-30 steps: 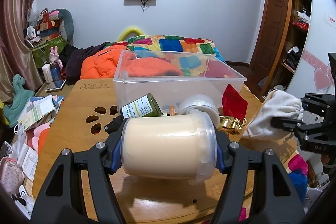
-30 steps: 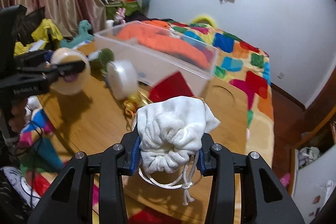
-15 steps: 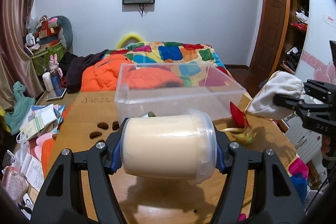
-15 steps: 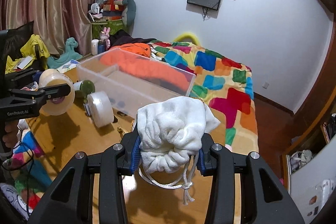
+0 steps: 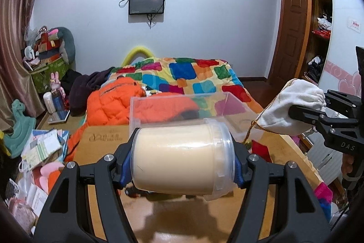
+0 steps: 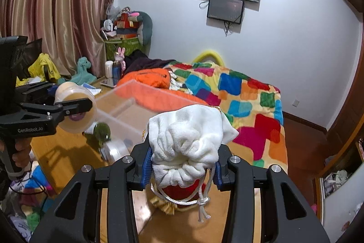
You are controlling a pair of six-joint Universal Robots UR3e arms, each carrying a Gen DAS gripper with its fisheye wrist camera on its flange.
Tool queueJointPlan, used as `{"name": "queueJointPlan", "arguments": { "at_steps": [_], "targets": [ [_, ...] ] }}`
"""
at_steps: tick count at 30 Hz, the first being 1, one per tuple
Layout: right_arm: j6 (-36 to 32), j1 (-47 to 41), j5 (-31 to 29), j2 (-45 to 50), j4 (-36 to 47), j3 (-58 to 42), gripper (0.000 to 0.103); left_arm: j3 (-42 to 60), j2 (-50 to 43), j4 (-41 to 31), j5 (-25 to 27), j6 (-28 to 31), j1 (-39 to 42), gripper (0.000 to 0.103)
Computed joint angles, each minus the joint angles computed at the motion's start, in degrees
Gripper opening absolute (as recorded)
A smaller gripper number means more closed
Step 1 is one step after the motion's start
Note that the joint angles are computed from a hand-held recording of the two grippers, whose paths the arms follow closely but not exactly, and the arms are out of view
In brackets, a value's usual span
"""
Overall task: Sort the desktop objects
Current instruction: 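Carry the pouch with the right gripper while the left carries the beige jar toward the clear box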
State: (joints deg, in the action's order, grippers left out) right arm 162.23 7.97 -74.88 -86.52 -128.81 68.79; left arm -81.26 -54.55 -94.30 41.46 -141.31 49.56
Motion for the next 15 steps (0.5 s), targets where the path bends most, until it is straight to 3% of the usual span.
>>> {"name": "queueJointPlan", "arguments": {
  "at_steps": [5, 10, 15],
  "targets": [
    [1.3, 0.8, 0.0, 4.1, -0.3, -5.7, 0.038, 2.0, -6.1, 8.9, 3.4, -6.3, -6.0, 0.066],
    [3.0, 1.0, 0.9, 9.4, 0.5, -12.7, 0.038, 2.8, -12.5, 20.0, 10.6, -12.2, -13.9, 0.066],
    [3.3, 2.0, 0.7, 13.9, 1.5, -17.0, 0.038, 3.7, -17.7, 24.8, 15.3, -14.7, -18.9, 0.066]
  ]
}}
